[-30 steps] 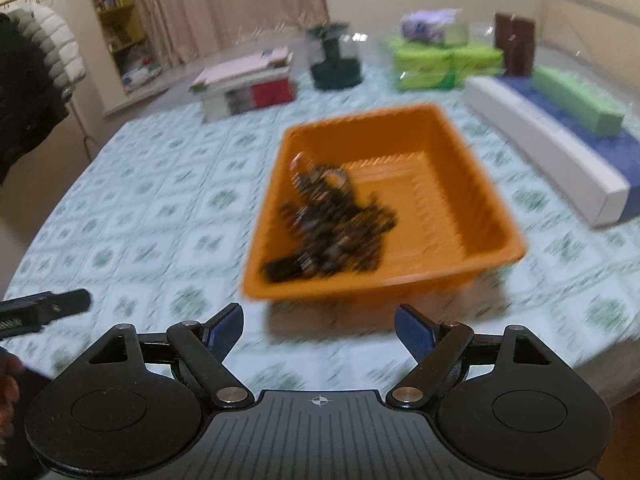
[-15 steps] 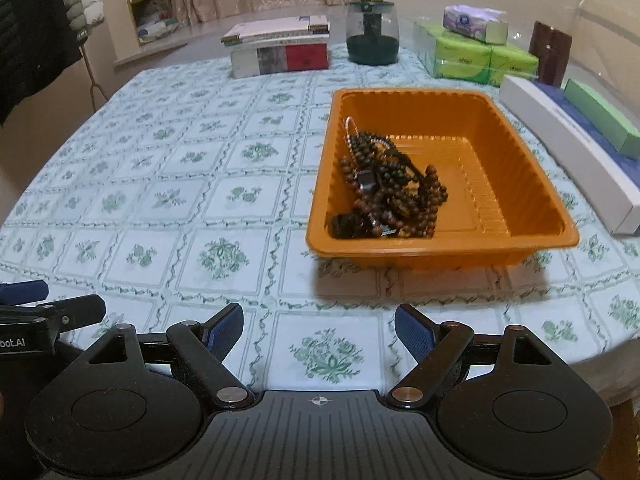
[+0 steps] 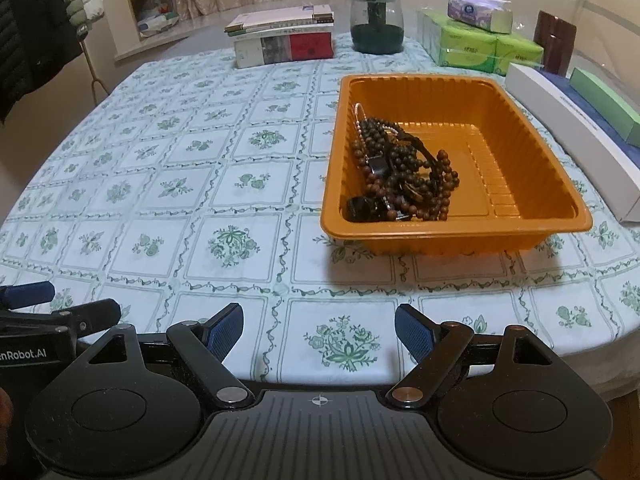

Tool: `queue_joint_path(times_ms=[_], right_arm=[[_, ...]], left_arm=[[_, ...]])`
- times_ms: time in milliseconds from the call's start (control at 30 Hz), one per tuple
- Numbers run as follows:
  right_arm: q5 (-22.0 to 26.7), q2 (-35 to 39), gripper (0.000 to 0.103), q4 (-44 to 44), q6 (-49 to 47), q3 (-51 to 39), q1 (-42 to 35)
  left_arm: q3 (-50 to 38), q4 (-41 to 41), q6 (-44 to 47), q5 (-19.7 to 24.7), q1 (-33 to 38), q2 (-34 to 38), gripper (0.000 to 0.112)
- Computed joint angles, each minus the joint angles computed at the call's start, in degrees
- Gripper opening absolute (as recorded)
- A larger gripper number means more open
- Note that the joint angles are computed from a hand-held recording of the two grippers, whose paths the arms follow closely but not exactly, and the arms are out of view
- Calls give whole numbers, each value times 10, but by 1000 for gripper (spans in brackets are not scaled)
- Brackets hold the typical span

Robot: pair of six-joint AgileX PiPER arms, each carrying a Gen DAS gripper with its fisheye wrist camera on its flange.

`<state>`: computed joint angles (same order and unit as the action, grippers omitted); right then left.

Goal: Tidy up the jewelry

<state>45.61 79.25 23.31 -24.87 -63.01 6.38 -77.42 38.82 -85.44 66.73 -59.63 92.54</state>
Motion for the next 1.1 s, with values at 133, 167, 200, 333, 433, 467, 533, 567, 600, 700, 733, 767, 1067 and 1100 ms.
queue_joint_path(times_ms=[133, 167, 200, 333, 433, 467, 533, 567, 600, 700, 733, 767, 1067, 1100], right_arm=[[-2, 5, 83, -2, 2, -5, 5], [-3, 6, 83, -3, 3, -6, 6], [-2, 7, 83, -4, 4, -7, 7], [-5, 10, 83, -10, 9, -11, 11], [-5, 11, 83, -11, 11, -11, 12], [-5, 12, 83, -11, 10, -12, 12], [-5, 15, 83, -13, 13, -13, 15], [-6, 15, 83, -13, 13, -12, 16], [-6, 15, 83, -12, 12, -12, 16], [-6, 16, 83, -11, 10, -12, 16], [-7, 16, 83, -11, 11, -11, 16], [-7, 16, 83, -10, 11, -11, 16], [-6, 18, 83, -11, 11, -10, 16], [-6, 18, 83, -10, 11, -11, 16]], left_arm=[[3, -1, -1, -3, 3, -1, 103], [3, -1, -1, -3, 4, -1, 103], [4, -1, -1, -4, 5, -1, 103], [2, 1, -1, -6, 7, 1, 103], [4, -1, 0, -8, 9, 0, 103], [5, -2, 0, -9, 9, 0, 103], [7, -2, -1, -10, 10, -1, 103], [7, -2, 0, -11, 11, -1, 103], [7, -1, 0, -10, 10, -1, 103], [6, -2, 2, -11, 12, 0, 103], [7, -2, 3, -12, 12, -1, 103], [7, -2, 3, -13, 12, -1, 103], [9, -5, 5, -17, 14, 0, 103], [9, -5, 5, -17, 14, 0, 103]])
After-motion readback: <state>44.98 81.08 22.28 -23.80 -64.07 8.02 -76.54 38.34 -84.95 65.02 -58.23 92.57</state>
